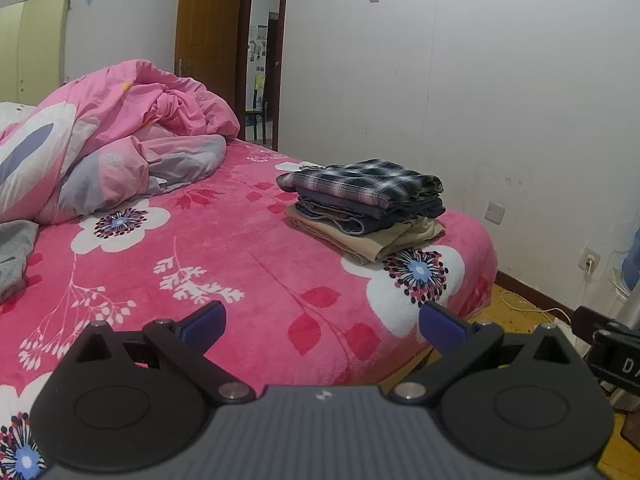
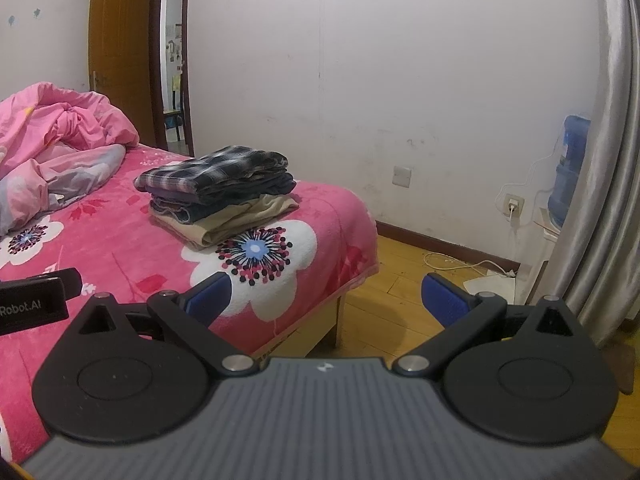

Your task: Fold clothes

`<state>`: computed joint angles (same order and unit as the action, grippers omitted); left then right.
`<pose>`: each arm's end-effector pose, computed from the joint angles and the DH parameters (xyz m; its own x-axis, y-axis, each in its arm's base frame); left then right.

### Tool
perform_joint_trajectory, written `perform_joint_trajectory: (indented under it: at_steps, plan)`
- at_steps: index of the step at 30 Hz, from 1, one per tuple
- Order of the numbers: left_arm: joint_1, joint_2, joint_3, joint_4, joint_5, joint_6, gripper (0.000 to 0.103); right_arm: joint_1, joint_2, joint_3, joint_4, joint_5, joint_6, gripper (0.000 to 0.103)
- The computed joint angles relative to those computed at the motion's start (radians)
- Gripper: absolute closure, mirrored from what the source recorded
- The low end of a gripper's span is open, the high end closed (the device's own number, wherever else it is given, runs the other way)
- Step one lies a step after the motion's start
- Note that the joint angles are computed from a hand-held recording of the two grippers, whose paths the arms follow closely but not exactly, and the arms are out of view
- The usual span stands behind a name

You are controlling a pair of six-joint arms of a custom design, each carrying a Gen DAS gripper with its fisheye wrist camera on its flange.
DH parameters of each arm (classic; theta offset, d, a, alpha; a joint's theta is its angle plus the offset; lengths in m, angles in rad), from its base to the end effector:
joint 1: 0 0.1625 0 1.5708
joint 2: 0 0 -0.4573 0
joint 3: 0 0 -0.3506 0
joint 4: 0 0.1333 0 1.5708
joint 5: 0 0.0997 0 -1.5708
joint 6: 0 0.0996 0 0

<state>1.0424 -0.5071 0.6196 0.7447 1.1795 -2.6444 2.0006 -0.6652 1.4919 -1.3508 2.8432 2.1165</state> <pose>-0.2216 -0.7194 0.2104 -0.6305 0.5315 -0.5656 0.7758 0.4544 -0.4378 0.3149 -0.5955 0.1152 -0.4959 0.7157 0.4918 -0.4149 0.3022 -0.8582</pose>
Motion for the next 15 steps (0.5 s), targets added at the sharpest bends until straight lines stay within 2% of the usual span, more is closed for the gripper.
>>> perform_joint_trajectory:
  at_steps: [15]
  plan:
    - [0.003,0.006,-0.018,0.016,-0.001,-0.008,0.000,-0.002,0.007,0.014,-0.091,0.014,-0.048,0.001]
